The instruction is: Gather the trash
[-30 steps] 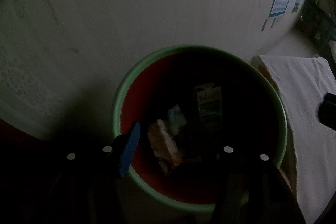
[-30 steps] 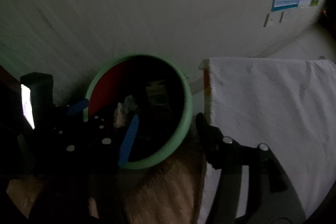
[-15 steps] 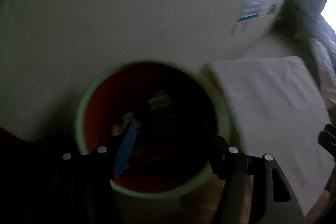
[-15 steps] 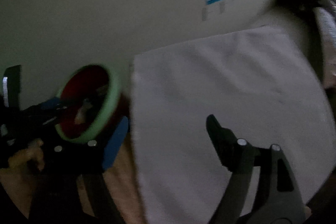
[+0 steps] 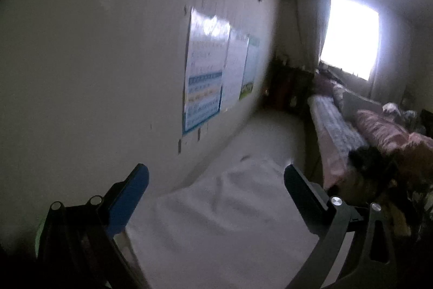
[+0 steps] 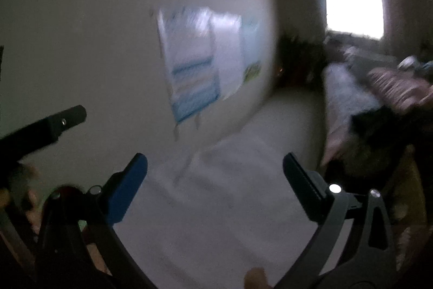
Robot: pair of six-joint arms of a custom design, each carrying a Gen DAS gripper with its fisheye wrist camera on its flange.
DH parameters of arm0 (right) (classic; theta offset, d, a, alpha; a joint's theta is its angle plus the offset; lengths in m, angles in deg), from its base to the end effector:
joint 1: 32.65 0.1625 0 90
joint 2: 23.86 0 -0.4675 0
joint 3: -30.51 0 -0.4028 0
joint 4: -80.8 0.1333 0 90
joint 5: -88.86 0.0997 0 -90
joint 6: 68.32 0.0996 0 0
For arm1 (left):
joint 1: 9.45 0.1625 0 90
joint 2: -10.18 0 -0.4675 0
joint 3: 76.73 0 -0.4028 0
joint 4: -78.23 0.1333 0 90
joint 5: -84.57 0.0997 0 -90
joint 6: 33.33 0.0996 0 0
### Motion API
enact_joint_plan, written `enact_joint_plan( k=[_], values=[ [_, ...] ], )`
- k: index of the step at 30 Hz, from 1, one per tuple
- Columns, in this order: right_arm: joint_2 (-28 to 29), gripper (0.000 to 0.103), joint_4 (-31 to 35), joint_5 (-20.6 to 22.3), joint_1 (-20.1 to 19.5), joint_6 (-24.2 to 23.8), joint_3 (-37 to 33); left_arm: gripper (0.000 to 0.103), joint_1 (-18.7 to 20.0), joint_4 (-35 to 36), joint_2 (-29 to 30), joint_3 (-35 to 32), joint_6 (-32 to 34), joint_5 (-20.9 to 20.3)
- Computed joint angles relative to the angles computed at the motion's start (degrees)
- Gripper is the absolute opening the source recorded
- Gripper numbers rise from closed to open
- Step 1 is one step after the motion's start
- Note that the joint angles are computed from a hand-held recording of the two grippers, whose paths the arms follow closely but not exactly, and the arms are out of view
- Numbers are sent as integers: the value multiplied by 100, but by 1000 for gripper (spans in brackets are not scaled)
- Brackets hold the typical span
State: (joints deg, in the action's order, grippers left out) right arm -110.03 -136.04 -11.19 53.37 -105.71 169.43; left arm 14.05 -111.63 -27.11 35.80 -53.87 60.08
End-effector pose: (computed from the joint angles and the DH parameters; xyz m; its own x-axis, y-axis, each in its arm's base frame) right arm 0.0881 -0.4038 0.3773 -0.7827 0.0213 0.6220 -0.5743 0.3604 -0.7350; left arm -0.4448 -0.4376 0.0602 -0.7729 0.0872 -0.6285 0.6007 0.4198 -0.6804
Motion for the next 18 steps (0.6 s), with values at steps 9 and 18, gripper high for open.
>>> enact_joint_plan(
  k=[9, 18],
  values=[
    [101, 99, -1103, 235, -151, -200, 129, 96, -226, 760, 46, -286, -284, 651],
    [19, 99, -657, -21, -295, 402, 187, 96, -189, 2112, -13, -494, -1283, 859]
  ],
)
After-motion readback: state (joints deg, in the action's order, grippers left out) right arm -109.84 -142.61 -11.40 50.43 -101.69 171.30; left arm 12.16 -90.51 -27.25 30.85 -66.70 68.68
